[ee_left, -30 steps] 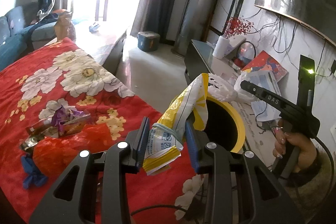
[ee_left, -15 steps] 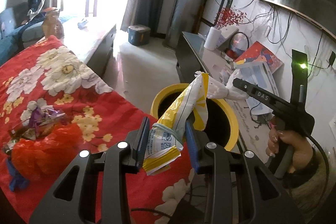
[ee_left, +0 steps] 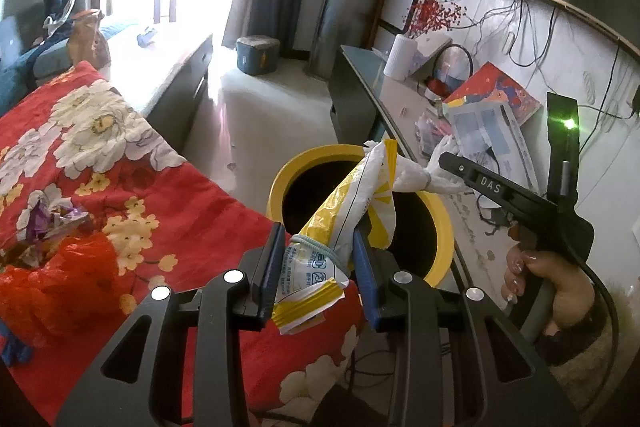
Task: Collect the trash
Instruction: 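Carry the wrapper in left tool and foam net in right tool over the yellow bin, then open right tool over the bin while left tool opens, dropping both items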
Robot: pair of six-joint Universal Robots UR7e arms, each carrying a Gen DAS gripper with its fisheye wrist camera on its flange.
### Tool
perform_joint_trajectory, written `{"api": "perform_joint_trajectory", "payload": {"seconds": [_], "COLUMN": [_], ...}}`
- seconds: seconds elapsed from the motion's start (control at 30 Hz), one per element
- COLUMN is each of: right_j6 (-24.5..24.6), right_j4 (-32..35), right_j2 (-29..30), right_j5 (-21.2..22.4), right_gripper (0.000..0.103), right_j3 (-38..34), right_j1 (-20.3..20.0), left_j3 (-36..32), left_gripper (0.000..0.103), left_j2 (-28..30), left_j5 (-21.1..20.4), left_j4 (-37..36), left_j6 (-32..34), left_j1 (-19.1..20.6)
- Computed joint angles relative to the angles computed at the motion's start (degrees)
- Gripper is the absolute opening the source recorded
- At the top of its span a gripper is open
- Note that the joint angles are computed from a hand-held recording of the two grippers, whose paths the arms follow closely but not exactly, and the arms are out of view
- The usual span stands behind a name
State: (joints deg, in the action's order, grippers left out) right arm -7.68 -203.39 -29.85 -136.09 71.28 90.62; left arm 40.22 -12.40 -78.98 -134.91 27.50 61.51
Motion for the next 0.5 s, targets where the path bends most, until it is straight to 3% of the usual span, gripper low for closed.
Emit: {"api": "perform_joint_trajectory", "payload": {"seconds": [0.5], "right_j6": [1.01], "right_j4": [0.34], "right_j2": [0.61], "right_j5": [-3.76], "right_gripper": [0.011], "right_j3": [-0.4], "right_j1": [-1.34], "left_j3": [-3.65], "left_gripper": [0.032], "left_j2": [4.06], "left_j5": [4.16], "left_j4": [1.98], "left_j6": [0.83], "left_j1": [-1.03]}}
